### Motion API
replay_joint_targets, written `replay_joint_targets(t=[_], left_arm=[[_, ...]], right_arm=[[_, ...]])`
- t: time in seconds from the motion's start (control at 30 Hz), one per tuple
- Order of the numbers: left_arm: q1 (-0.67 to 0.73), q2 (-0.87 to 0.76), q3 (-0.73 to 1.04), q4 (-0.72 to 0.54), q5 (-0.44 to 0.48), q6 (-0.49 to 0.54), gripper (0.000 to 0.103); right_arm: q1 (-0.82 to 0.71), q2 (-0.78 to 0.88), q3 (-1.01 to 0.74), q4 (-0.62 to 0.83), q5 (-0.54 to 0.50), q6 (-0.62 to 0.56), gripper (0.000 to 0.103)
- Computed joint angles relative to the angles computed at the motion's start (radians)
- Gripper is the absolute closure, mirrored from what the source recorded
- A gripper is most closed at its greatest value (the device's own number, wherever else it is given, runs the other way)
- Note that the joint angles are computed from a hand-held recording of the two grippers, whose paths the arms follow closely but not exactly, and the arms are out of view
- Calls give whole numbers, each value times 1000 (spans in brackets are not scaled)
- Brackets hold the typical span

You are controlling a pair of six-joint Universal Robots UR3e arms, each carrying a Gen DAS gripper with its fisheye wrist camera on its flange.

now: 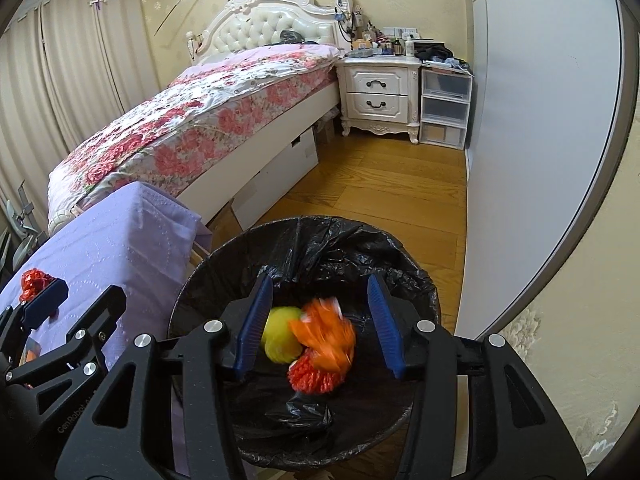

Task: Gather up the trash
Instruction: 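Carry both items over the bin and open both grippers to drop them, then move both tools back over the remaining items on the bed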

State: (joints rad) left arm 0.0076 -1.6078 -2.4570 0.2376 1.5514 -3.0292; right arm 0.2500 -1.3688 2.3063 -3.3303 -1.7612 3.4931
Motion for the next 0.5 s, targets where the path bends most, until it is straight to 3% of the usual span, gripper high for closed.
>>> replay_joint_targets(t=[0.27, 0.5], left_arm=[[39, 83, -49, -33, -7, 14, 23], [145, 267, -183, -72, -31, 94, 23]], right_arm=[[8, -23, 15, 11, -9, 2, 50], [83, -23, 13, 23, -17, 26, 49]])
